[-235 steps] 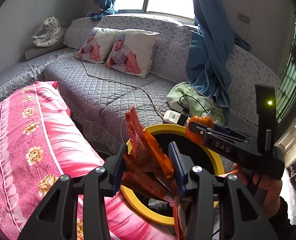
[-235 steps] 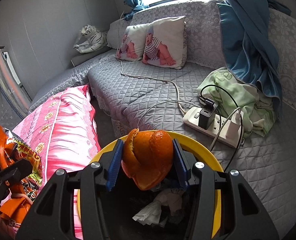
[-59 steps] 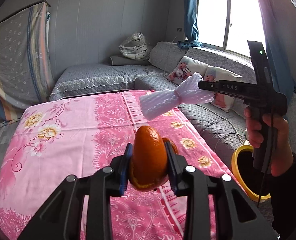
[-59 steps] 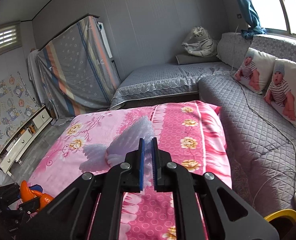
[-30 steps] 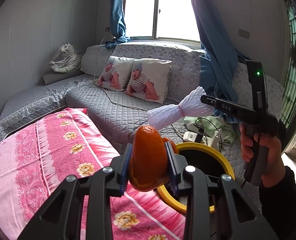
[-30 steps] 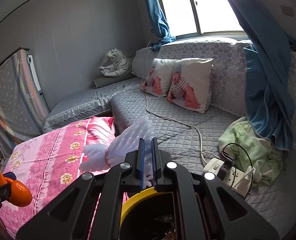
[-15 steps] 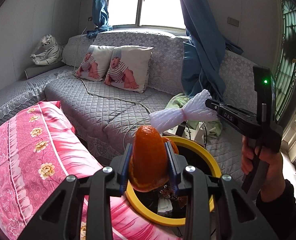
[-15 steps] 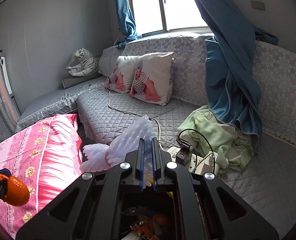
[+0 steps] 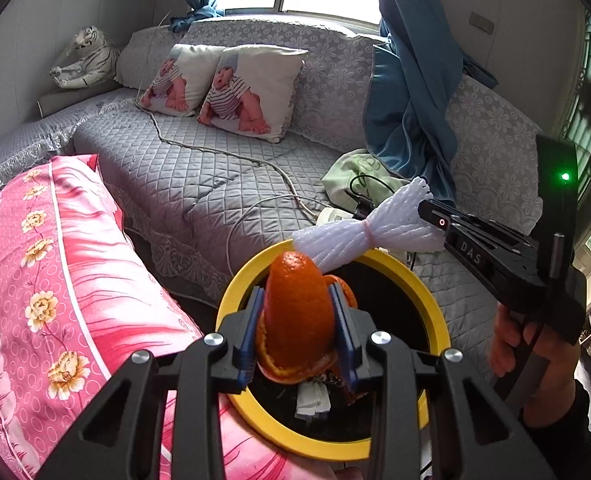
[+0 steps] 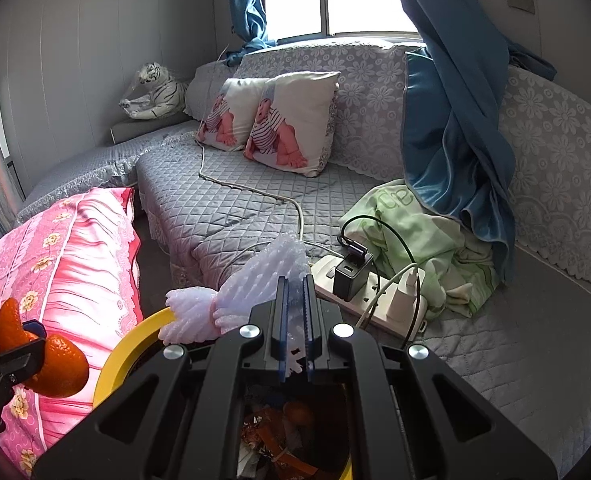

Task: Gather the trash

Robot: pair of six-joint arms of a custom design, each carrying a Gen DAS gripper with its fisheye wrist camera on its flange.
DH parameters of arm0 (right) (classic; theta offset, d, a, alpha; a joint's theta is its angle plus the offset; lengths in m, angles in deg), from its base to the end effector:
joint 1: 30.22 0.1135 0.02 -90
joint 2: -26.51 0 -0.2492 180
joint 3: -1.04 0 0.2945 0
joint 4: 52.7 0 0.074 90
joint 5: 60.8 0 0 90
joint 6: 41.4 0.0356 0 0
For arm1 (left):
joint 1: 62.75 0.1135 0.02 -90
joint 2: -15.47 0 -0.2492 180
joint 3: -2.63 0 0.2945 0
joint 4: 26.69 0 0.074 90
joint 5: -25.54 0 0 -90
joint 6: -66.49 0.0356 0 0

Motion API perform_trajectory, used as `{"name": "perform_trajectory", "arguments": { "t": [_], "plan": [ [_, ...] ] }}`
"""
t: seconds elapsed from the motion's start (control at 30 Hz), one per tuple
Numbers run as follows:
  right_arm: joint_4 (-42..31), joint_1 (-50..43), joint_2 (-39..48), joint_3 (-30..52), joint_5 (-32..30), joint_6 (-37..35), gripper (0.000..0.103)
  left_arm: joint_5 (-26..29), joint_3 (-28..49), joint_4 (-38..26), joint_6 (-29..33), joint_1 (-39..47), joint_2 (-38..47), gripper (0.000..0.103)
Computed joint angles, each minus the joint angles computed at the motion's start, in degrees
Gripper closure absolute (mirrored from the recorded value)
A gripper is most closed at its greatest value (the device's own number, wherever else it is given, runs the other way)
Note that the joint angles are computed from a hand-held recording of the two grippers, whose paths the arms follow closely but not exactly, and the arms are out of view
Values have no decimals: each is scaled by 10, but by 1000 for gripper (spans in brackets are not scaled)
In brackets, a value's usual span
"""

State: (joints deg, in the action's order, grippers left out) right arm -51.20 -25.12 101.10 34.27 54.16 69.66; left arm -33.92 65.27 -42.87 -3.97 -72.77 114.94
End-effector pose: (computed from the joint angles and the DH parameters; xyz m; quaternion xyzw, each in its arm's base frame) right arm 0.2567 0.0078 0.0910 0.2135 0.8631 -0.0970 0.4473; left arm 0.3511 -0.0804 0.0992 0.3142 0.8633 -0.2235 0.3257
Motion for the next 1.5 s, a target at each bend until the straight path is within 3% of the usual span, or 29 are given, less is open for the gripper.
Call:
{"name": "perform_trajectory", "arguments": {
  "t": [0.4, 0.43, 0.5, 0.57, 0.6, 0.63, 0.67, 1.0, 1.23, 1.5],
  "plan": [
    [-23, -14, 33, 14, -23, 16, 96, -6, 34, -14, -3, -10, 47, 67],
    [-24, -14, 32, 14, -25, 15, 96, -7, 36, -16, -5, -10, 49, 65],
    [-28, -16, 33, 16, -28, 16, 95, -6, 38, -16, -9, -5, 49, 53],
    [-36, -20, 34, 20, -30, 20, 89, 1, 33, -11, -17, 3, 42, 39],
    [-39, -22, 34, 21, -30, 25, 80, 6, 31, -8, -21, 8, 38, 38],
    [-43, -24, 33, 22, -29, 29, 65, 9, 31, -10, -24, 11, 35, 37],
    [-43, -28, 29, 21, -30, 32, 61, 12, 33, -14, -26, 16, 33, 37],
    [-102, -15, -37, 21, -13, 52, 61, 69, 28, -20, -39, 115, -16, 37],
    [-157, 96, -119, 44, 37, 68, 61, 87, -7, 18, -33, 242, -102, 37],
    [-136, 304, -88, 122, 103, 51, 61, 140, -33, 31, -1, 443, -179, 37]
  ]
}}
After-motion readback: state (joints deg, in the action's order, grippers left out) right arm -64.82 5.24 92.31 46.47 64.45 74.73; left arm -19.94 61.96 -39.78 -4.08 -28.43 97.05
